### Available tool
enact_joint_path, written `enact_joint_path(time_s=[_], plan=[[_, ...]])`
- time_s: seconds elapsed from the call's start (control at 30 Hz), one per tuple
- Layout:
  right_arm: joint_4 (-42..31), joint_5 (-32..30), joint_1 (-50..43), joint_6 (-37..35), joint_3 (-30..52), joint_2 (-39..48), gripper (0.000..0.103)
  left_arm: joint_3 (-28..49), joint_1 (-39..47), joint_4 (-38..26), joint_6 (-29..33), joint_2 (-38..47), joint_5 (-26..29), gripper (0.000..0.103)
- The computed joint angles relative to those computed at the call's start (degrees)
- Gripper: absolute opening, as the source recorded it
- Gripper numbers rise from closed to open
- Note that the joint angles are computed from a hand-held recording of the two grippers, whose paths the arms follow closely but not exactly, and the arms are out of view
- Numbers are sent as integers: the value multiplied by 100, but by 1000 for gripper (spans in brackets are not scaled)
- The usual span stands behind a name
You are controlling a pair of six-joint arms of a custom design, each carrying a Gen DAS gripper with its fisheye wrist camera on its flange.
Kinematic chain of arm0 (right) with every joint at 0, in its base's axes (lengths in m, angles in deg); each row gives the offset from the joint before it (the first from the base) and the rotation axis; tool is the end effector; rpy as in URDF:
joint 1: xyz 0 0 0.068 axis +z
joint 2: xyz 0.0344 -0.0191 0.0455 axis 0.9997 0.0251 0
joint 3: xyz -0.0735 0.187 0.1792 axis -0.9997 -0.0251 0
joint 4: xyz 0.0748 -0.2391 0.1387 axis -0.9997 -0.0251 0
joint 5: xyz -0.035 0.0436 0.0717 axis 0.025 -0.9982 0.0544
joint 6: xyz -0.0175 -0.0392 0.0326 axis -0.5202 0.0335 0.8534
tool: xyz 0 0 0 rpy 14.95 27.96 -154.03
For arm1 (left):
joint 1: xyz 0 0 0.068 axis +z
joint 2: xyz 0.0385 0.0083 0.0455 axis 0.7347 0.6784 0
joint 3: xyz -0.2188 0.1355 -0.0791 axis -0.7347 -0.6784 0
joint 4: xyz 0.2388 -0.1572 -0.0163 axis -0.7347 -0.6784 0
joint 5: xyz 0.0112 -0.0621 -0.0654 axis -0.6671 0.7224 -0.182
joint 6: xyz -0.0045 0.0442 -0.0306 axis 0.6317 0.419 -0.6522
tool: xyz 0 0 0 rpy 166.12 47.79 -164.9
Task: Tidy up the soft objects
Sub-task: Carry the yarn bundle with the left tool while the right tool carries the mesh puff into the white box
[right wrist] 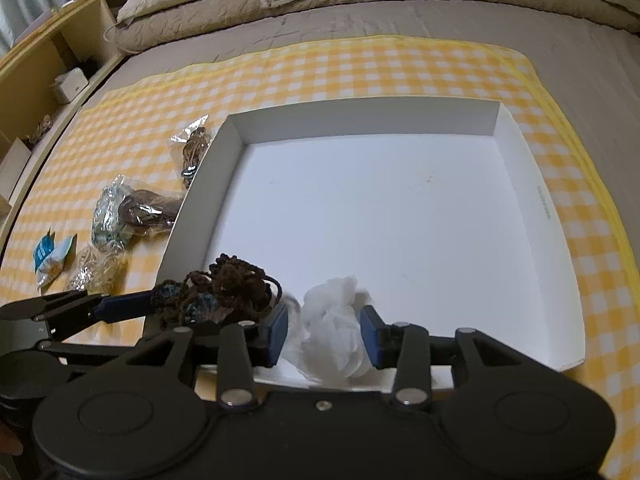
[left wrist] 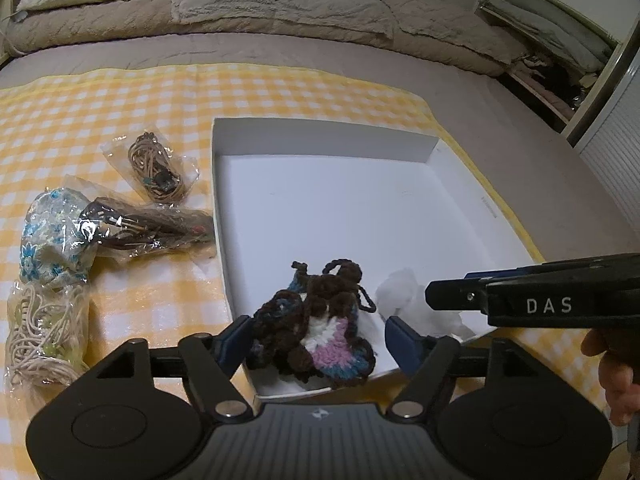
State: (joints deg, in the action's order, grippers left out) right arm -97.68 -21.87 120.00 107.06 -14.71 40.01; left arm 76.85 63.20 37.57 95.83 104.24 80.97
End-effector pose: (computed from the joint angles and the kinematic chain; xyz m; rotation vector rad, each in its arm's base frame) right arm 0.2579 0.1509 0.1618 0.1843 2.5936 0.2245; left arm 0.2744 0.0583 0.1338 0.4903 2.5021 -0.4902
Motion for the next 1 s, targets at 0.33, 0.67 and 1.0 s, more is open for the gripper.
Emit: enact_joint_path(time_s=[0.33,0.67,1.0], plan=[[-74,-185,-145,200,-45,112,30,174,148,-462,281,-118,-50,47],[253,-542,120,-86,131,491,19,22,-199,192,297,186,-645,30],[3,-237,17,-232,-2,99,25,64,105,-214,633,-238,-272,38]])
